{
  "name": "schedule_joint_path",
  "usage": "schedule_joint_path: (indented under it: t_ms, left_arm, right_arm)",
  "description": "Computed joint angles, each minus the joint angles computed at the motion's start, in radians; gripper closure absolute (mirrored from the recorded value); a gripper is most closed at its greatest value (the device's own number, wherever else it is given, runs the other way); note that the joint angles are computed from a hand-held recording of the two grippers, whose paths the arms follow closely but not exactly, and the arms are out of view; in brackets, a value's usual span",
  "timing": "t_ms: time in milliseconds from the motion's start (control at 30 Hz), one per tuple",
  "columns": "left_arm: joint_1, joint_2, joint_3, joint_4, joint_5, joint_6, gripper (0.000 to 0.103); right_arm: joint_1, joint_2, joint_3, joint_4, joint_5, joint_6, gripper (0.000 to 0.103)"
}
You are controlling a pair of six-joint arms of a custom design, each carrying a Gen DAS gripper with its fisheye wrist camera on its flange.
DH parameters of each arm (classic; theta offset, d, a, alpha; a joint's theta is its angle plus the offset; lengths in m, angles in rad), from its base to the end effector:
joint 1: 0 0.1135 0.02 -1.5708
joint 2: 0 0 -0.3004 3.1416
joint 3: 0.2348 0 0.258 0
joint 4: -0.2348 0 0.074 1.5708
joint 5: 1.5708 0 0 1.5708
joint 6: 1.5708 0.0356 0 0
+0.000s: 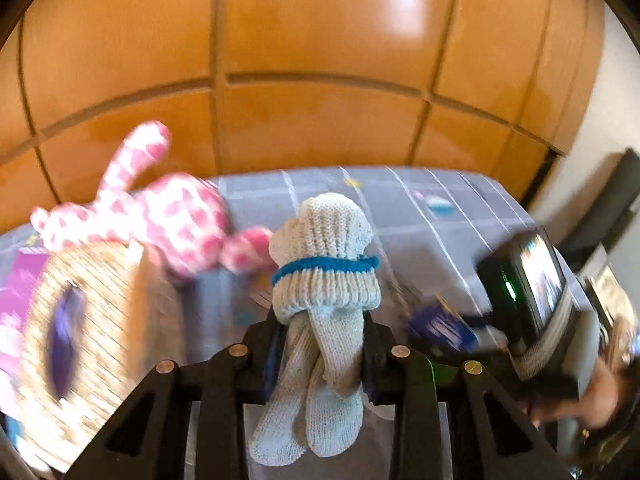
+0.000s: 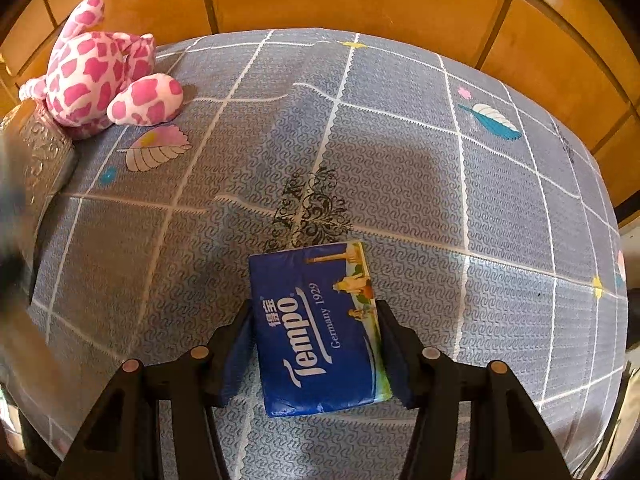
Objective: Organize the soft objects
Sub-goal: 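Carry the white sock bundle into the gold tray and release while the right gripper holds the tissue pack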
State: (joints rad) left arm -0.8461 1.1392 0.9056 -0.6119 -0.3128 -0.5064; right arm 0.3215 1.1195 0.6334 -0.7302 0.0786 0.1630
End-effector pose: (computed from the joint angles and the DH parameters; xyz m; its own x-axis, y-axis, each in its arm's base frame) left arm 0.1566 -0.1604 0.3059 -0.7137 0.1099 -0.6918 0.2640 0.9570 -0.1204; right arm 0.1687 0.0532 0.2170 -0.9249 -0.1375 -0.3545 -0.1409 0.9899 -0.0163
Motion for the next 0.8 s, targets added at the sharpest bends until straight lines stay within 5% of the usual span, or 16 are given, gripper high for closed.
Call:
schedule_joint_path:
  t_ms: [333,800]
  left_arm:
    - [0.436,-0.064,0.101,-0.159,0.166,0.125,0.071]
    - [1.025,-0.177,0.08,-0.222,0.375,0.454,0.071]
  right_arm:
    - [0.129,-0.014,-0.01,-0.003,0.099,0.046,0.049]
    - [0.15,-0.022,-0.002,-0.023,0.122,0.047,0.049]
